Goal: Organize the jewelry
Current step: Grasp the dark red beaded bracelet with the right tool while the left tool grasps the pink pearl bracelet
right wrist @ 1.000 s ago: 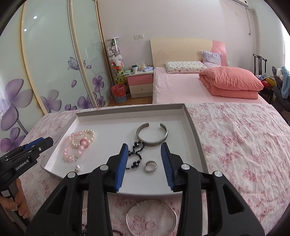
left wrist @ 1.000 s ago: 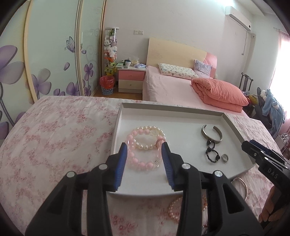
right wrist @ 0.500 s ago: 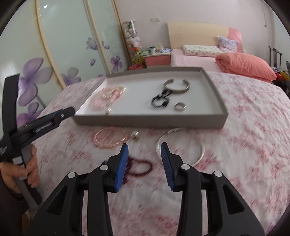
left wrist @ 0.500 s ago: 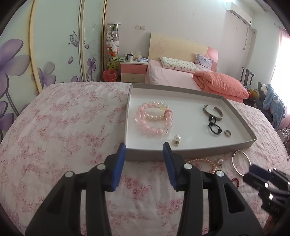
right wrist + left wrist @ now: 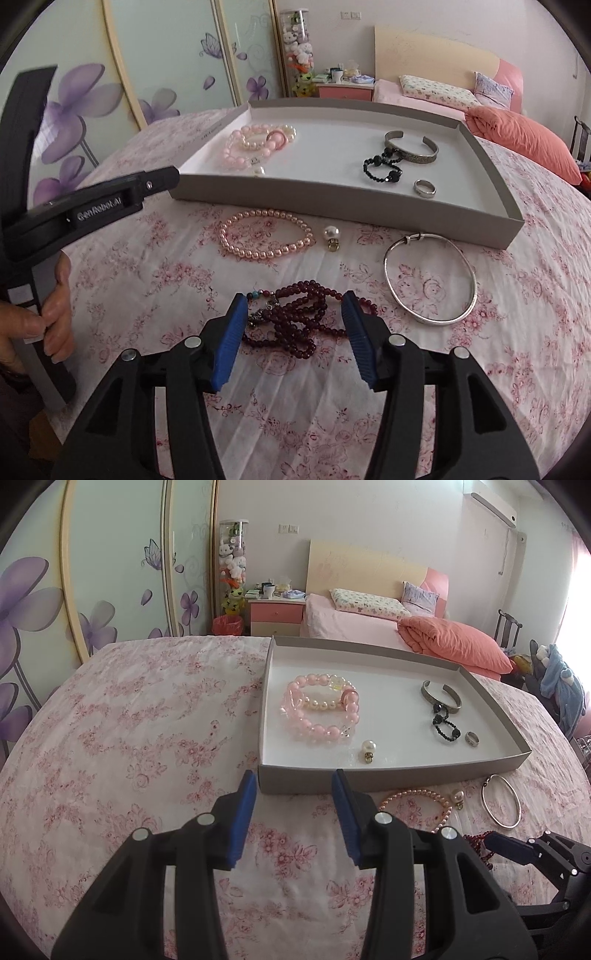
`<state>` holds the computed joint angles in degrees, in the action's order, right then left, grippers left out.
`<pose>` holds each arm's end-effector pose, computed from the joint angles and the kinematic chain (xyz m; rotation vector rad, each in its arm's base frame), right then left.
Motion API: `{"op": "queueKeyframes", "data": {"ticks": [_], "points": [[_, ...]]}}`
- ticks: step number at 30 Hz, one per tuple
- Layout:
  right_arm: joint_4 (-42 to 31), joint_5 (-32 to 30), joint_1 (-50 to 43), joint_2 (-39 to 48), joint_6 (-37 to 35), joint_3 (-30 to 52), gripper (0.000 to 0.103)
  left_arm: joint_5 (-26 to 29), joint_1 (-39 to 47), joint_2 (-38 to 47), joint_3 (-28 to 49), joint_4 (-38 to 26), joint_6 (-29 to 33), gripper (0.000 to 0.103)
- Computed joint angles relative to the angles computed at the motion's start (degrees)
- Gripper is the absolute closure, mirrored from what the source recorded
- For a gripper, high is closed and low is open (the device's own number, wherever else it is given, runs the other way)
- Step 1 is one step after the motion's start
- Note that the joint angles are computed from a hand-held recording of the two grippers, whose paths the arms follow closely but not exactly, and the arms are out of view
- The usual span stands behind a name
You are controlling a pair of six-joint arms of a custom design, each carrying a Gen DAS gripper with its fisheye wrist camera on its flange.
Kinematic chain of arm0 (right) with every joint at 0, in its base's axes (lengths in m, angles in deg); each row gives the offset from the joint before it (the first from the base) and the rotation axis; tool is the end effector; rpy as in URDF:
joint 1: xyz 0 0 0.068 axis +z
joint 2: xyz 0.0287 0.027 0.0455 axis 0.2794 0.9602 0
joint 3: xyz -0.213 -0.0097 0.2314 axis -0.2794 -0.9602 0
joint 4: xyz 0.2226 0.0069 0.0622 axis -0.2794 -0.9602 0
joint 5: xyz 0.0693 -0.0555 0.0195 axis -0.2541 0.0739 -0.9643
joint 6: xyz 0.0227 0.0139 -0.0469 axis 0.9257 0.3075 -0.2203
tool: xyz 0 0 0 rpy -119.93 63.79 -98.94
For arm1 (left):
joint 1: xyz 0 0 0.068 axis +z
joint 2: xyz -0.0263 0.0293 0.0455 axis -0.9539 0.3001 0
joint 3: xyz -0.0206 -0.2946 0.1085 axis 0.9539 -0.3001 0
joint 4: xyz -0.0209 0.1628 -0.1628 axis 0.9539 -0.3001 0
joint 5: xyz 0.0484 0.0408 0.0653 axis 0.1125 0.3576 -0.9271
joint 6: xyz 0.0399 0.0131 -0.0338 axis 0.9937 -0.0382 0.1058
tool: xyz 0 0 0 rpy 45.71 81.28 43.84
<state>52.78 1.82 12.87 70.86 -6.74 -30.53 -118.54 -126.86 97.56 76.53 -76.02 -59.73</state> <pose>0.2381 0.0048 0.0664 -0.9080 2.3243 0.4572 0.1788 -0.2061 0.0826 -0.5348 2.2656 0.1384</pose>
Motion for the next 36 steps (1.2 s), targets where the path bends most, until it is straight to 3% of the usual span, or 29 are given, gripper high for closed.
{"op": "queueKeyframes", "data": {"ticks": [2,3,6,9,17,28,36], "points": [[1.8,0.5,-0.1,0.0,-0.9,-1.3,0.056,0.0,-0.1,0.2,0.2,-0.2,0.0,0.060],[1.6,0.2,-0.5,-0.2,-1.4,-1.3,0.066,0.1,-0.2,0.2,0.2,-0.2,0.0,0.060],[2.1,0.8,-1.1,0.0,-1.3,-1.2,0.084,0.4,-0.3,0.5,0.6,-0.3,0.1,0.059],[-0.6,-0.4,-2.7,0.0,-1.8,0.1,0.090,0.7,-0.7,0.8,1.2,-0.4,0.4,0.057],[-2.9,-2.1,-6.4,-0.1,-5.1,0.2,0.092,1.9,-1.6,1.9,3.8,-1.0,2.4,0.051],[-8.2,-3.5,-16.2,0.6,-8.7,3.7,0.092,6.9,-0.5,6.4,9.6,-1.1,9.1,0.051],[-8.9,-3.9,-17.1,1.0,-9.5,4.2,0.092,9.7,1.8,9.4,15.1,-5.0,12.3,0.062]]}}
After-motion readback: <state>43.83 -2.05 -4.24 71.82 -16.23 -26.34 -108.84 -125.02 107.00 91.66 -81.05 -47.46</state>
